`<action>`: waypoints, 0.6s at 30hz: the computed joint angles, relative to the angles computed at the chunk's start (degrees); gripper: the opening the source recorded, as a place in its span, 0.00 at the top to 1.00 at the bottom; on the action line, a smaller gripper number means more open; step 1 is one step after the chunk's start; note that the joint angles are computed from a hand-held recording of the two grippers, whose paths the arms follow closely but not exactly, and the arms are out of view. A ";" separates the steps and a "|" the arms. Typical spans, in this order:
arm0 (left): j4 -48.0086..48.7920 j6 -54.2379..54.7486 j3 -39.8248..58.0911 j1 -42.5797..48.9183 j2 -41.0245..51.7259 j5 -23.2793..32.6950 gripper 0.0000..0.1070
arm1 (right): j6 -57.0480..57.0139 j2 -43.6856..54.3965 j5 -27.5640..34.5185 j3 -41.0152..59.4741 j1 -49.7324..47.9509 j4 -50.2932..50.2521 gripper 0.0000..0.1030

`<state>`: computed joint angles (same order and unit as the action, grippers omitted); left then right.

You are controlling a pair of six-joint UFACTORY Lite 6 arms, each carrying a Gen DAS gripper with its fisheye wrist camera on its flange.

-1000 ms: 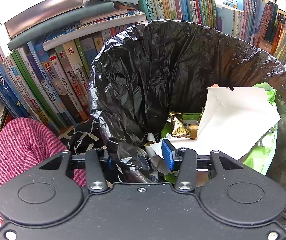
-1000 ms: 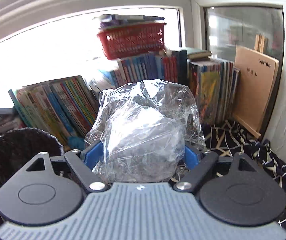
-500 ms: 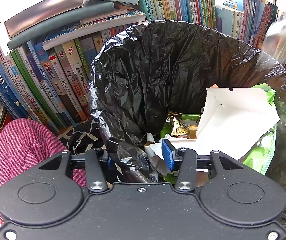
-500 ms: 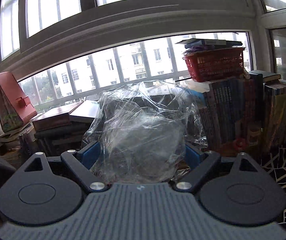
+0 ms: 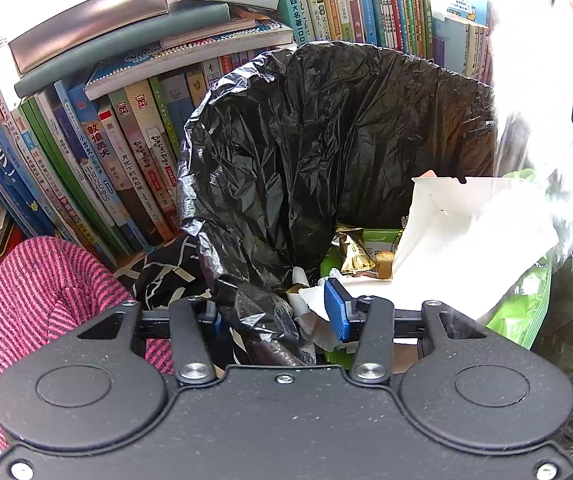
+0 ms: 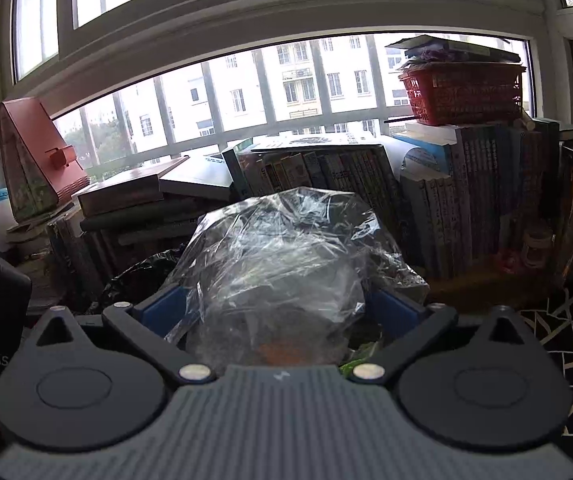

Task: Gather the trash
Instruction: 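Carry the clear plastic bag over the bin and open the right tool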

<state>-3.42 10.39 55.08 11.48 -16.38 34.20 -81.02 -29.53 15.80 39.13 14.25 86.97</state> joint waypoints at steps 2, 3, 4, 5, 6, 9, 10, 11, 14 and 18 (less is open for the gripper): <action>0.04 -0.08 -0.02 -0.05 -0.05 0.02 0.59 | 0.08 0.13 0.80 0.07 -0.97 0.26 0.00; 0.13 -0.19 -0.04 -0.11 -0.07 0.01 0.59 | 0.11 0.19 1.15 0.05 -1.34 0.34 0.00; 0.41 -0.65 -0.01 -0.38 -0.04 0.01 0.59 | -0.18 0.28 1.27 0.01 -1.53 0.76 0.00; 0.34 -0.60 -0.03 -0.33 -0.03 -0.02 0.59 | -0.39 0.30 1.22 -0.07 -1.60 1.07 0.00; 0.13 -0.27 -0.04 -0.12 -0.05 -0.02 0.59 | -0.36 0.37 1.23 -0.04 -1.64 1.08 0.00; 0.12 -0.24 -0.02 -0.12 -0.03 -0.01 0.59 | -0.87 0.19 1.35 -0.24 -1.78 1.70 0.00; 0.17 -0.32 -0.03 -0.17 -0.03 -0.02 0.59 | -1.42 0.11 0.89 -0.38 -1.46 2.40 0.00; 0.12 -0.26 -0.04 -0.12 -0.05 -0.02 0.59 | -2.17 -0.13 0.60 -0.57 -1.40 3.24 0.00; 0.13 -0.30 -0.06 -0.13 -0.06 -0.04 0.59 | -5.12 -0.92 -0.36 -1.19 -1.27 6.80 0.00; 0.21 -0.48 -0.04 -0.20 -0.03 0.01 0.59 | -7.53 -1.50 -1.00 -1.64 -1.95 9.78 0.00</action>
